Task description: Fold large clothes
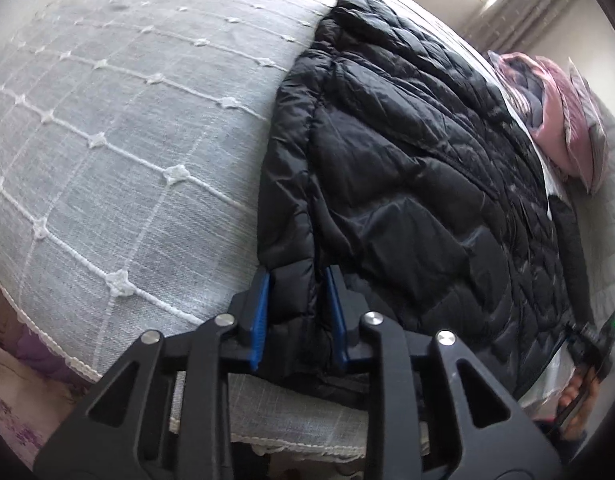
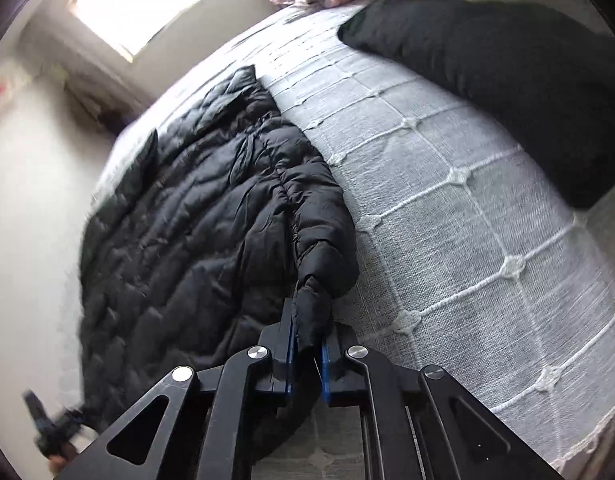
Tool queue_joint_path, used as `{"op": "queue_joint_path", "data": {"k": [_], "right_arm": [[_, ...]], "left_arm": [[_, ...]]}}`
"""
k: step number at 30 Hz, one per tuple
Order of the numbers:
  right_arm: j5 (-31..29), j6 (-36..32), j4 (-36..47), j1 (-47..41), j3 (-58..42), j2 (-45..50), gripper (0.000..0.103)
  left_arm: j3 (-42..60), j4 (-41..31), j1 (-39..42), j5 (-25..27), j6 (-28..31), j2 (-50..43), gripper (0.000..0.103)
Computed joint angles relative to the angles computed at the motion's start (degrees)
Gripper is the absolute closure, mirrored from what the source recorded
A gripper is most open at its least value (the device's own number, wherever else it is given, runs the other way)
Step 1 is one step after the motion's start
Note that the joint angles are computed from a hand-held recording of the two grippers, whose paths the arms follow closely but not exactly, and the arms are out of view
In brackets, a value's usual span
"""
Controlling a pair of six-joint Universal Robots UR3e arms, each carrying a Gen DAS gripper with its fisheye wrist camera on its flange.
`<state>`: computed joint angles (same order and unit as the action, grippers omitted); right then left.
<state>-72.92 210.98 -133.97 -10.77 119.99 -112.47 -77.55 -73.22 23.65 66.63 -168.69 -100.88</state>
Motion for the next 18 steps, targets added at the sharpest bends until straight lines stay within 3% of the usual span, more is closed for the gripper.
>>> {"op": "queue_joint_path", "data": {"k": [1, 3, 7, 11, 15, 18], "right_arm": [[2.01, 0.56, 0.11, -2.10, 1.69, -1.66, 0.095], [-0.19, 2.66, -0.15, -1.19, 1.54, -1.17, 0.095], [-3.12, 4.75, 0.60, 1.80, -0.27, 0.64, 0.094], [-2.70, 6.42, 0.58, 3.60, -1.92, 3.60, 0.080], [0.47, 4.02, 2.90, 3.01, -3.90, 6.55, 0.067], [-0.89, 5.31, 1.27, 3.36, -3.25, 6.23, 0.067]], "left_arm": [[-0.09, -0.12, -0.40, 0.28, 1.07, 0.25, 0.074], [-0.08, -1.59, -0.63, -0.18, 2.92, 0.46, 0.072], [0.93, -2.01, -0.52, 1.43, 2.81, -0.35, 0.057], [0.85, -2.49, 0.10, 1.76, 2.60, -0.37, 0.047], [-0.07, -1.20, -0.75, 2.42, 1.74, 0.11, 0.047], [-3.13, 1.22, -0.79, 0.68, -0.23, 1.66, 0.062]]}}
